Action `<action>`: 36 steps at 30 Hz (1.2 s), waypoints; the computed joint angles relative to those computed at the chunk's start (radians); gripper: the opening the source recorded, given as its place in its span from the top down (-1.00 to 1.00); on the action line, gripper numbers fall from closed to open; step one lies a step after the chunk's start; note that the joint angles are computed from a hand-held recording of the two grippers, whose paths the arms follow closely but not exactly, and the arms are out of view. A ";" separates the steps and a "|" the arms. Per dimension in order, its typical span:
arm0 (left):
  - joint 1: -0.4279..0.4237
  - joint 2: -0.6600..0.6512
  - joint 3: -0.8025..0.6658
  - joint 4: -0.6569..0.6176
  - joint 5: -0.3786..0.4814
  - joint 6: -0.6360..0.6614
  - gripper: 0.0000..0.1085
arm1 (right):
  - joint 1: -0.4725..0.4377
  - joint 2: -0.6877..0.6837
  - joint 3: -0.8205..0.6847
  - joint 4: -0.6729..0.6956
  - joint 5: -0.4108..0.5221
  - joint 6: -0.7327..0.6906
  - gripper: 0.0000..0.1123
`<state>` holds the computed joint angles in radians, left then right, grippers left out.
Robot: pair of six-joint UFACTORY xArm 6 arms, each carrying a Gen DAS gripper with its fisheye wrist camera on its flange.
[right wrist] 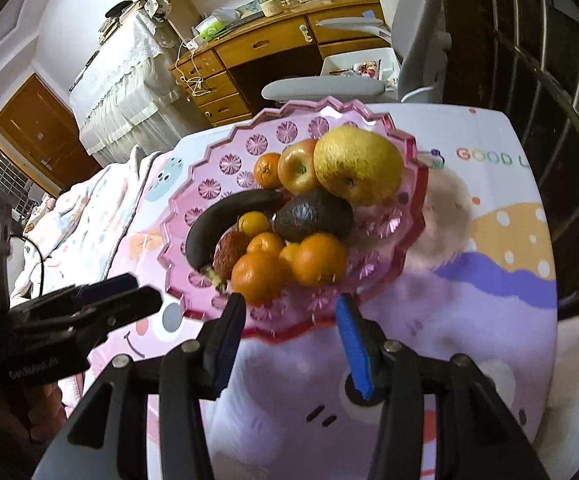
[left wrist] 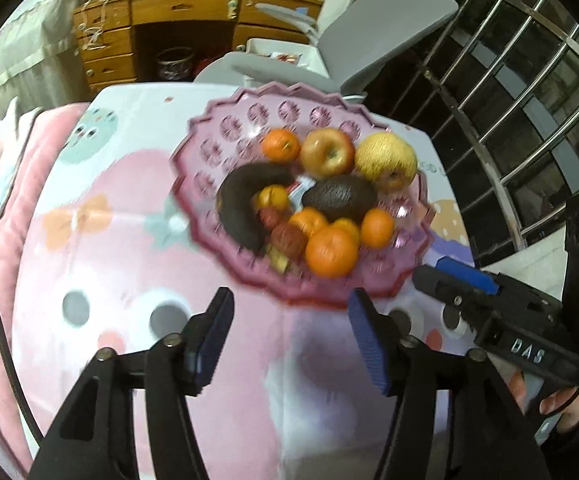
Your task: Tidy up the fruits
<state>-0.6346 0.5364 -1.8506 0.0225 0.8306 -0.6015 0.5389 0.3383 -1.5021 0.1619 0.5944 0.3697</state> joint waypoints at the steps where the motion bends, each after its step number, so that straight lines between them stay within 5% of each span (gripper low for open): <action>1: -0.005 -0.029 0.040 0.010 -0.004 -0.017 -0.19 | 0.003 -0.010 0.014 0.008 -0.002 0.000 0.03; 8: -0.024 -0.213 0.286 -0.008 0.002 -0.081 -0.43 | 0.053 -0.086 0.113 -0.021 0.050 0.133 -0.19; 19: -0.027 -0.551 0.610 0.010 0.049 -0.070 -0.64 | 0.225 -0.254 0.219 -0.246 0.265 0.610 -0.38; 25: -0.046 -0.704 0.669 0.096 0.177 -0.065 -0.65 | 0.349 -0.321 0.197 -0.315 0.386 0.795 -0.54; 36: -0.157 -0.829 0.610 0.186 0.273 -0.117 -0.70 | 0.490 -0.367 0.012 -0.379 0.586 0.826 -0.61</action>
<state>-0.7916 -0.2925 -1.2408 0.2087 1.1033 -0.7188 1.0292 -0.0286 -1.4905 -0.2173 1.1808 1.1959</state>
